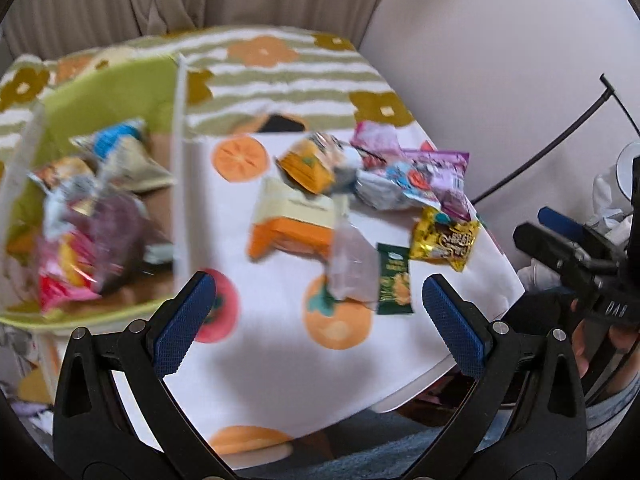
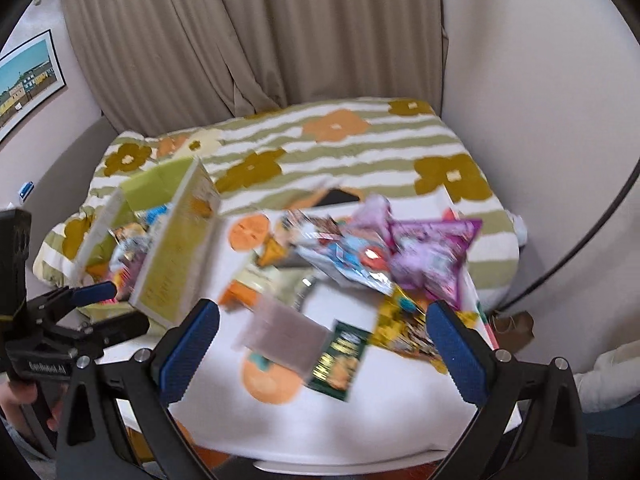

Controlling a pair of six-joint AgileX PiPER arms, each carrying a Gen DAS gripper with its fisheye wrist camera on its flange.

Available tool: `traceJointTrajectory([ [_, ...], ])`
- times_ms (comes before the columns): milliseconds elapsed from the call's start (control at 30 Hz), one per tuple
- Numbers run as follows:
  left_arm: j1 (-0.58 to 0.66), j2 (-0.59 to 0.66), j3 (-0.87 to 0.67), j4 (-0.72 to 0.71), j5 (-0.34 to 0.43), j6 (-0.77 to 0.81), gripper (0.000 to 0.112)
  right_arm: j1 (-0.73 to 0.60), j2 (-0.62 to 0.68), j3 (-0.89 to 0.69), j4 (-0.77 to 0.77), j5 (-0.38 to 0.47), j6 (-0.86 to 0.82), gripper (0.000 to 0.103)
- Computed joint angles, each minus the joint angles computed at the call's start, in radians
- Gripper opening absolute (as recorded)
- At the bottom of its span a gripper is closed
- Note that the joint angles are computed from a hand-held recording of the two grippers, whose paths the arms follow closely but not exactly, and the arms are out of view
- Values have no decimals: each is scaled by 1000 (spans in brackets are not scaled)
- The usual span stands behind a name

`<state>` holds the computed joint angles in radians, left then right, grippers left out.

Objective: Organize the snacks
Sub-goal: 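Move both tools back toward the remaining snacks on the table, then grasp the white paper pouch with the left tool while the right tool grasps the green cracker packet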

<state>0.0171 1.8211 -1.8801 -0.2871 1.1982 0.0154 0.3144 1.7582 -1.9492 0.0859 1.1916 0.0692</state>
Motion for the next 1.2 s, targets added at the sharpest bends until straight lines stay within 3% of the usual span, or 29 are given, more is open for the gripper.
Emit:
traceJointTrajectory([
  [200,-103,102,-13,49,-33,-112,102,-89,-17,176,71,-67,-136,103],
  [400,-130,193,-9,50,-82,-149,102,-114,4,336,141,-175,-236,103],
  [733,-133,341,-99,0,-76,-119,89,-59,44,471,83,-327,-183,103],
  [933,-125,386,-131,-32,-67,-101,70,-37,76,461,45,-359,-134,103],
  [1033,-110,395,-124,-90,-70,-60,50,-21,91,449,10,-368,-97,103],
  [1200,-100,388,-108,-121,-75,-27,44,0,117,420,-18,-362,-53,102],
])
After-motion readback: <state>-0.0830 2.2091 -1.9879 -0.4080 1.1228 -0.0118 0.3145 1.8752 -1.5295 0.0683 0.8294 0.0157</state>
